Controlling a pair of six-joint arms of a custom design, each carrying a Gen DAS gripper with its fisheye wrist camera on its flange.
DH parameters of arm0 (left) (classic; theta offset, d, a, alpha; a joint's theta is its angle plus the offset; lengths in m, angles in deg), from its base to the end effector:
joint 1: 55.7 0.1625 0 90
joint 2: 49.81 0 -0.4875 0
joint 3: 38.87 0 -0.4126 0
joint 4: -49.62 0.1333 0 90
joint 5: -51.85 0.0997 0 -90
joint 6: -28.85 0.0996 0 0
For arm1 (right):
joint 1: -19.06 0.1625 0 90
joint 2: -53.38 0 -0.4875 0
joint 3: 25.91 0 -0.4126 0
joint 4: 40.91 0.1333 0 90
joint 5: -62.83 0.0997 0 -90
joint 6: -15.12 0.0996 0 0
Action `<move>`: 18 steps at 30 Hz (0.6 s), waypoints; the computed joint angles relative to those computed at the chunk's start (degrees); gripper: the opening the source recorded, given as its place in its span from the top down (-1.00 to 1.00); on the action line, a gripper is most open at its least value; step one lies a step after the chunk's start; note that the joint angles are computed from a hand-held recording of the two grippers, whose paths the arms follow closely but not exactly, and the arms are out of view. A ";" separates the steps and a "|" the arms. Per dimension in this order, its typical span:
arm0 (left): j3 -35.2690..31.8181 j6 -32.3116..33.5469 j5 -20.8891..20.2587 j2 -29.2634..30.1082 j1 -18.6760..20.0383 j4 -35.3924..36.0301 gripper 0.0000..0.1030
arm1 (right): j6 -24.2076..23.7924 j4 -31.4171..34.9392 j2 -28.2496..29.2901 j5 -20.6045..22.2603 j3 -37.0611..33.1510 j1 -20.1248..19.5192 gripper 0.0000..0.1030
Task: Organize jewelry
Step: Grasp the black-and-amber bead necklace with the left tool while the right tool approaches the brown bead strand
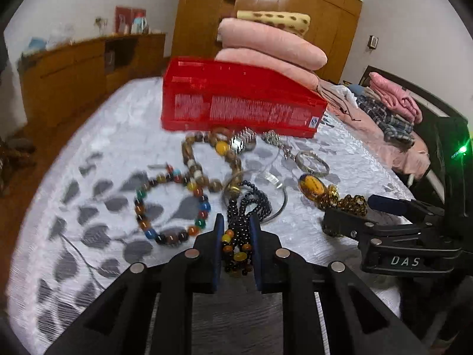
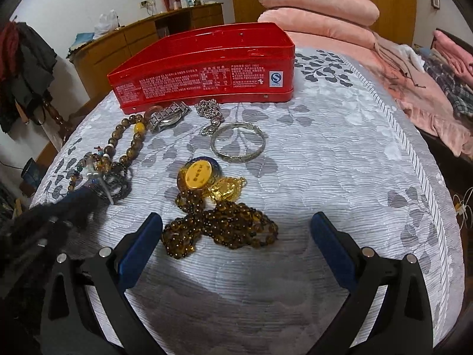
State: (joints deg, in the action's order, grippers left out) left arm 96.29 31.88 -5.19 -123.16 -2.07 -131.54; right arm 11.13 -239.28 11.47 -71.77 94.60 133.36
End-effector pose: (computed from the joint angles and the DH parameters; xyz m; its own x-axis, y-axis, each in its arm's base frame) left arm -0.1233 -0.4836 0.2419 -0.8053 0.3195 -0.4995 0.5602 0.6859 -0.4644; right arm 0.2907 -0.4899 0.0716 -0.7656 -0.0304 0.6426 -0.4115 0.7909 -0.4529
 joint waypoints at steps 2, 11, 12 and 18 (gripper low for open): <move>0.45 0.99 -0.14 -0.18 -0.32 -1.29 0.67 | -0.10 -0.16 -0.02 0.20 0.00 -0.05 -0.89; 1.04 0.22 -0.98 -1.59 -0.67 -3.40 0.67 | -0.21 0.52 0.18 -0.46 -0.32 0.19 -0.89; 1.12 0.08 -1.05 -1.67 -0.63 -3.73 0.67 | -0.33 0.62 0.23 -0.46 -0.41 0.20 -0.89; 0.79 -0.15 -0.68 -0.41 -0.27 -5.60 0.67 | -0.44 2.31 0.28 -0.17 -1.20 -0.04 -0.89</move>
